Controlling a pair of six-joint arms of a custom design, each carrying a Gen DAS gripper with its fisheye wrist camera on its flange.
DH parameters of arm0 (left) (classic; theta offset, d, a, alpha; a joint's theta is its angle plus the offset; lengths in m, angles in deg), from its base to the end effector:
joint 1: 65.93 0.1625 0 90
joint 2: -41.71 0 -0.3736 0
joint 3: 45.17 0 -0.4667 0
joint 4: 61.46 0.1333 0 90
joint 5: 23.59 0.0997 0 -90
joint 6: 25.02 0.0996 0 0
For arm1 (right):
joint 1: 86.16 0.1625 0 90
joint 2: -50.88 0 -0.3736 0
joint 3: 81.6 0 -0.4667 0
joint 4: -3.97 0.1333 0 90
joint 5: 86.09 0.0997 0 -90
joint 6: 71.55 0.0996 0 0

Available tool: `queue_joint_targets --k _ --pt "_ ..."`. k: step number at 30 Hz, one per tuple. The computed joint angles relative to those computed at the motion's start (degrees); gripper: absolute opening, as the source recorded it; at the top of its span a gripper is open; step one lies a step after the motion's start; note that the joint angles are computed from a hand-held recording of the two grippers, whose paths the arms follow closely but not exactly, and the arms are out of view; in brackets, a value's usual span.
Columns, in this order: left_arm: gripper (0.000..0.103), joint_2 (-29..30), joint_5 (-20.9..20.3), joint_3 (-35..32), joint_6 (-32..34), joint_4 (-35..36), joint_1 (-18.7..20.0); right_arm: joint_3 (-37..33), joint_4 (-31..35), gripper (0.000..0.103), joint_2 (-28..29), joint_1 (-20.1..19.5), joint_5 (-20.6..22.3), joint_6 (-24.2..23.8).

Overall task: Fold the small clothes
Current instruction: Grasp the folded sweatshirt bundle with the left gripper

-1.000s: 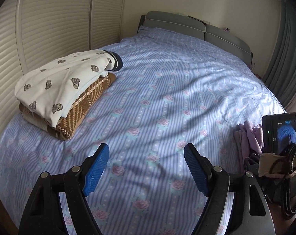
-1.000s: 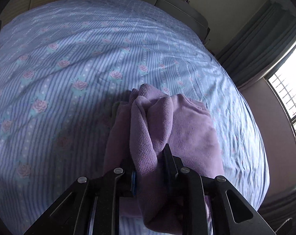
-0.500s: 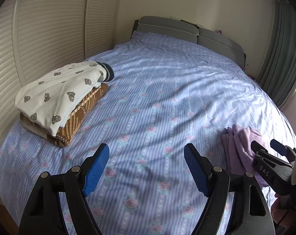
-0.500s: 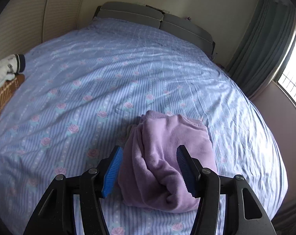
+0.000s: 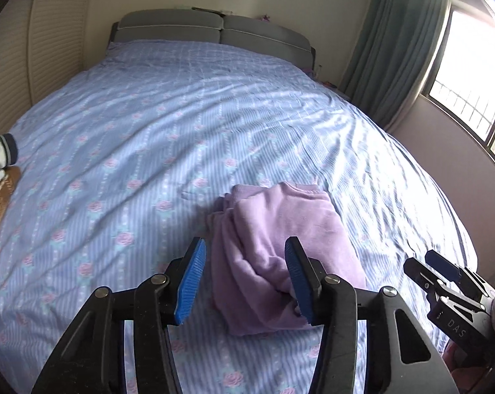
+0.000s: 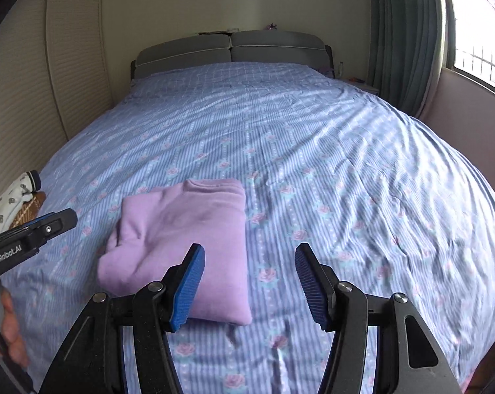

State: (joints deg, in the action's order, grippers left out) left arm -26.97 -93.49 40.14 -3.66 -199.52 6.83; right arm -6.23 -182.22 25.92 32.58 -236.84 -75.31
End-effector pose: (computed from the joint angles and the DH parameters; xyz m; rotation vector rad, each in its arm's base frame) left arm -0.0525 -0.7343 0.3491 0.7602 2.5756 -0.7371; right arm 0.3968 -0.6270 -0.0020 0.0857 -2.0868 1.0927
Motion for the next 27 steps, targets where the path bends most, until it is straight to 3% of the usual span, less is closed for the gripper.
queue_joint_targets --k 8,11,12,22,27 --pt "0.031 8.5 -0.3 -7.3 -3.0 5.6 0.9 9.3 -4.4 0.058 -5.0 -4.0 4.5 3.0" --pt "0.012 9.8 1.9 -8.0 -3.3 4.9 1.2 10.5 -4.9 0.058 -5.5 -5.0 5.9 3.7" --pt "0.011 9.9 2.8 -8.0 -3.4 4.3 1.3 11.0 -5.1 0.058 -5.7 -5.2 6.3 3.8" --pt "0.008 11.4 3.9 -10.3 -0.6 3.9 2.1 11.1 -6.3 0.058 -4.8 -6.0 8.4 2.8" --pt "0.012 8.6 5.2 -5.7 2.0 1.4 0.9 9.7 -6.9 0.058 -3.9 -5.3 10.2 -0.7"
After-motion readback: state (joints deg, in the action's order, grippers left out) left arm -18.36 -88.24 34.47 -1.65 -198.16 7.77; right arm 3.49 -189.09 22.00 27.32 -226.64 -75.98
